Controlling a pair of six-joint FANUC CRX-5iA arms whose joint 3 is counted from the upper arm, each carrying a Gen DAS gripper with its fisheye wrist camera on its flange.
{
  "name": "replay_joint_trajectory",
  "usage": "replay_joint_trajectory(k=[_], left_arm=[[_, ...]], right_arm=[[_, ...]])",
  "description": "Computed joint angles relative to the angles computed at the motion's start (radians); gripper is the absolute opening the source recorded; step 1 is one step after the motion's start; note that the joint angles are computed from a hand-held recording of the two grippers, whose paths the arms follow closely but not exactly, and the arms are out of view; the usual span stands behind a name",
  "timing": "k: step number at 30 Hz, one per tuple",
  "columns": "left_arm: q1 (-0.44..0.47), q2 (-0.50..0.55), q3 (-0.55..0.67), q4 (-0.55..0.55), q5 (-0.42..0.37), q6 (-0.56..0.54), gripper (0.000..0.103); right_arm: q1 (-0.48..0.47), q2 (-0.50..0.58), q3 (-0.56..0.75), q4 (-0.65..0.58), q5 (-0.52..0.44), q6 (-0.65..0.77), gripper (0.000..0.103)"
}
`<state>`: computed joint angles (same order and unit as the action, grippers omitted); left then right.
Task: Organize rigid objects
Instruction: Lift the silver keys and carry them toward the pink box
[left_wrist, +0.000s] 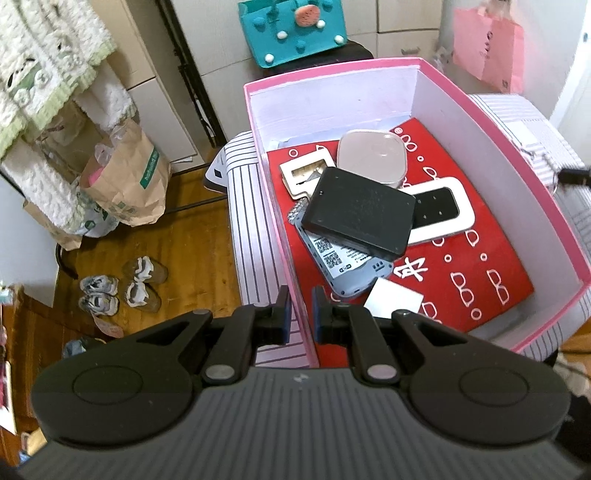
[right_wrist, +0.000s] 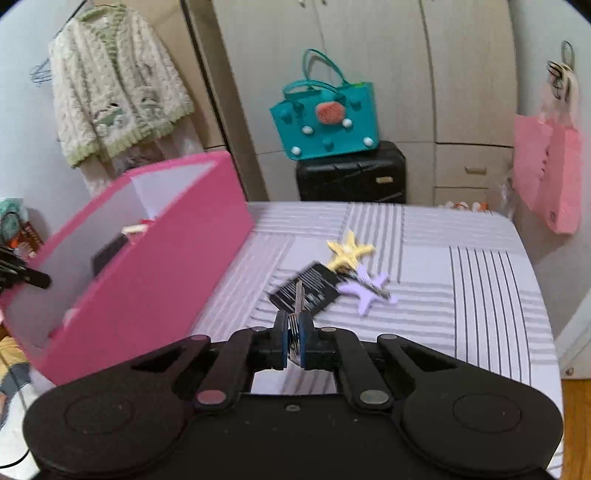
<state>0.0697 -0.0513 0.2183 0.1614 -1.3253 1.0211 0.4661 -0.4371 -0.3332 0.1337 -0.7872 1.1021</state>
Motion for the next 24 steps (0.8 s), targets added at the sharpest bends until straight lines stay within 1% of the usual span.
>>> replay_joint_trajectory(k=[3,8,10,12,13,14,19,21,22,24], left_arm=[[-0.006,0.008,0.019,-0.015,-0.012,-0.023,0.008],[-0.009,0.013,0.023,-0.018,-0.011,-0.028,0.007],[-0.002,0.015,0.022,-0.004,-0.016,-0.019,0.007],[0.009,0.023,0.028,0.016,-0.028,0.003,0.007],[0.012,0.024,0.029,0.023,-0.028,-0.002,0.007],[0.017,0.025,0.03,0.029,-0.028,-0.007,0.007],[0.02,0.024,0.03,0.032,-0.028,-0.015,0.007],[0.025,0.019,0.023,0.04,-0.021,-0.018,0.007],[0.027,0.015,0.015,0.043,-0.014,-0.018,0.007],[0.029,0.005,-0.001,0.047,0.0,-0.019,0.007]], right_arm=[[-0.003,0.005,0.046,-0.025,-0.011,0.027,0.007],[0.011,0.023,0.128,-0.066,-0.02,0.086,0.007],[0.034,0.026,0.149,-0.048,-0.011,0.094,0.007],[0.068,0.025,0.159,-0.003,0.007,0.094,0.007],[0.08,0.028,0.168,0.011,0.015,0.097,0.007],[0.084,0.037,0.187,0.001,0.018,0.114,0.007],[0.079,0.082,0.298,-0.154,-0.007,0.253,0.007],[0.096,0.094,0.315,-0.176,-0.012,0.294,0.007],[0.097,0.104,0.329,-0.204,-0.025,0.323,0.007],[0.079,0.14,0.376,-0.3,-0.081,0.385,0.007]])
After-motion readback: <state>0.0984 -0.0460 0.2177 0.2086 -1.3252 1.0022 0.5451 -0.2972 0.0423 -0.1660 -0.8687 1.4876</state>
